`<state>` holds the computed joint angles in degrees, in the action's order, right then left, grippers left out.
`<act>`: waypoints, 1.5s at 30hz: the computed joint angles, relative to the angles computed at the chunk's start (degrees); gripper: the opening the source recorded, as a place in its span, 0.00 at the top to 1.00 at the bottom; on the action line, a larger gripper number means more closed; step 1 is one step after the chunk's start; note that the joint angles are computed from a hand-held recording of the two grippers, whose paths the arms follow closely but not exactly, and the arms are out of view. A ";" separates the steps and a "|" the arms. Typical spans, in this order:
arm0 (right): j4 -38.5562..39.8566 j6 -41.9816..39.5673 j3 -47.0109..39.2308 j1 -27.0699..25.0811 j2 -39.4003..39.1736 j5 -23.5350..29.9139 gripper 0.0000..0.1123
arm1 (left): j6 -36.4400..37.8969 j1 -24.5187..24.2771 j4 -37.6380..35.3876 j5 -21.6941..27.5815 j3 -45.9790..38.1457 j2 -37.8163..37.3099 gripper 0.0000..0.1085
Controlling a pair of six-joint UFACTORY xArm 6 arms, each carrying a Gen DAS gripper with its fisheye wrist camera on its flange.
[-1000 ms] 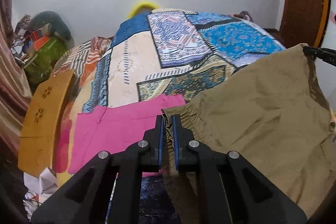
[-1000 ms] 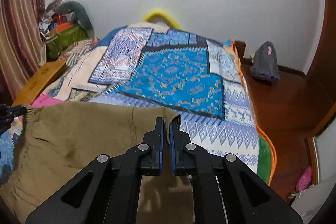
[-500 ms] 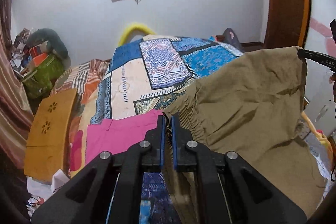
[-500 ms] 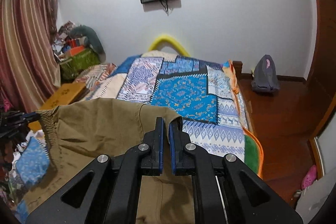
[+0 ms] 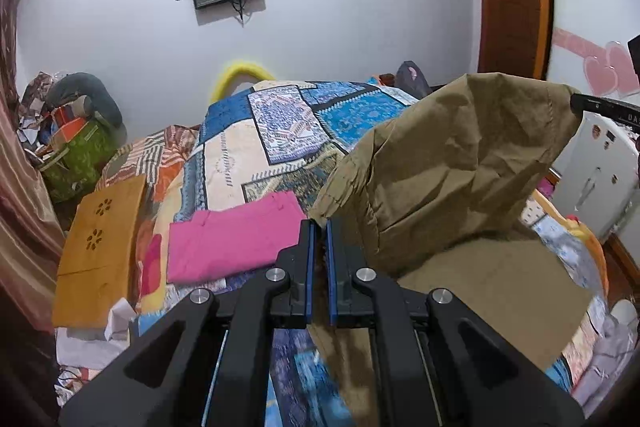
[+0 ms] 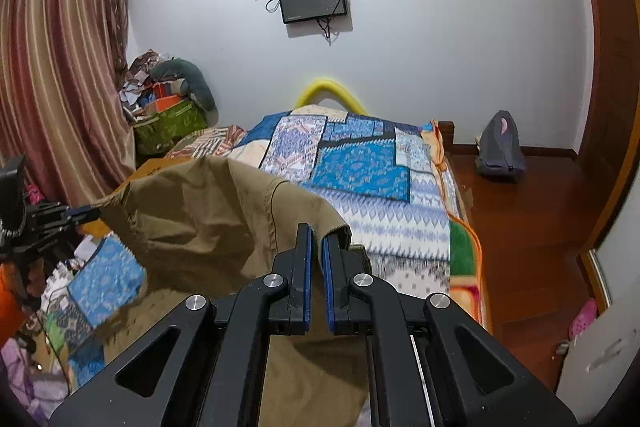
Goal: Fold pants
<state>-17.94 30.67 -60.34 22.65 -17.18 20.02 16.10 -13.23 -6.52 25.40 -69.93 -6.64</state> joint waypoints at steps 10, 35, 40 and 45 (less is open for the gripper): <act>-0.80 7.22 12.85 1.38 -9.75 -1.18 0.96 | 3.30 -0.09 -3.86 -3.13 15.06 -11.04 0.96; -7.50 27.24 32.16 8.64 -24.43 6.75 0.94 | 7.38 2.43 -10.31 2.97 28.24 -22.01 0.99; -9.58 29.41 32.31 9.94 -27.97 13.17 0.94 | 5.58 2.10 -9.27 4.39 24.93 -19.86 0.99; -11.83 28.06 28.45 10.04 -27.44 15.72 0.94 | 5.24 0.37 -9.65 5.19 20.35 -16.79 0.98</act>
<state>-29.77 58.73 -31.89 32.69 -44.63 35.73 21.34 -12.86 -16.17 30.59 -49.58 -23.42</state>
